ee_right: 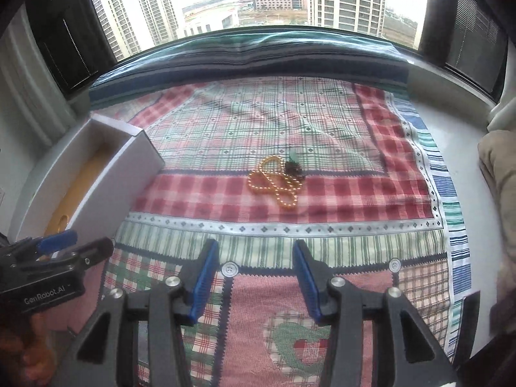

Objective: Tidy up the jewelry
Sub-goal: 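Move both tools back over the gold bead strand with green pendant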

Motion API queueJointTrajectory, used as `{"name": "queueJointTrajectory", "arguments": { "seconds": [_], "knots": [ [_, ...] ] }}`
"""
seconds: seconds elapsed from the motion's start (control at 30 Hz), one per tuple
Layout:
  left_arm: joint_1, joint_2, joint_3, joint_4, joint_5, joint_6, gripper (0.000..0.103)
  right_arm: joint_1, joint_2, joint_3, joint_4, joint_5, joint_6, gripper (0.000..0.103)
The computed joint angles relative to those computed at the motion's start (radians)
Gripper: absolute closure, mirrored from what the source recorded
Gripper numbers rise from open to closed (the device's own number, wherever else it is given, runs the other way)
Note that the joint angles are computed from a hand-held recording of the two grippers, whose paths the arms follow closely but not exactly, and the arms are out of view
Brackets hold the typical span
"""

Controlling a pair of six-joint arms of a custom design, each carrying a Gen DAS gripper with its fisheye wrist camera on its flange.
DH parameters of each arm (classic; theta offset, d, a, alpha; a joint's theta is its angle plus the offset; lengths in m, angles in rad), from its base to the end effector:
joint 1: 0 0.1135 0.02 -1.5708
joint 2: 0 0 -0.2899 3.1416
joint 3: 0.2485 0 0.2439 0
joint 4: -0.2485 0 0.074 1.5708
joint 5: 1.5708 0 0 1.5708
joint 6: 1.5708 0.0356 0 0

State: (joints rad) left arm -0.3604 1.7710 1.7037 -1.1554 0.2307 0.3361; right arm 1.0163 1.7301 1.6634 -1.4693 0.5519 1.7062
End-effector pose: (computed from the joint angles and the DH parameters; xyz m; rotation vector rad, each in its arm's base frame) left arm 0.3290 -0.1327 0.3394 1.0015 2.5927 -0.3279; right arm 0.1788 0.2533 0.3396 0.8887 2.4356 -0.1086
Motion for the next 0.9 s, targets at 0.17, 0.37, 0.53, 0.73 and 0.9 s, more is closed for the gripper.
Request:
{"name": "queueJointTrajectory", "arguments": {
  "seconds": [0.17, 0.37, 0.53, 0.73, 0.9],
  "knots": [
    [-0.065, 0.022, -0.037, 0.042, -0.024, -0.044, 0.025, 0.015, -0.073, -0.135, 0.053, 0.002, 0.078, 0.055],
    [-0.106, 0.042, -0.077, 0.076, -0.049, -0.091, 0.025, 0.002, -0.101, -0.195, 0.085, 0.016, 0.02, 0.055],
    [-0.119, 0.056, -0.083, 0.102, -0.064, -0.079, 0.025, -0.027, -0.145, -0.288, 0.154, 0.008, 0.009, 0.055],
    [-0.132, 0.12, -0.063, 0.132, -0.089, -0.102, 0.025, -0.056, -0.175, -0.385, 0.276, -0.014, 0.008, 0.055],
    [-0.155, 0.221, 0.017, 0.139, -0.078, -0.148, 0.025, -0.086, -0.212, -0.485, 0.392, -0.034, -0.023, 0.055]
  ]
}}
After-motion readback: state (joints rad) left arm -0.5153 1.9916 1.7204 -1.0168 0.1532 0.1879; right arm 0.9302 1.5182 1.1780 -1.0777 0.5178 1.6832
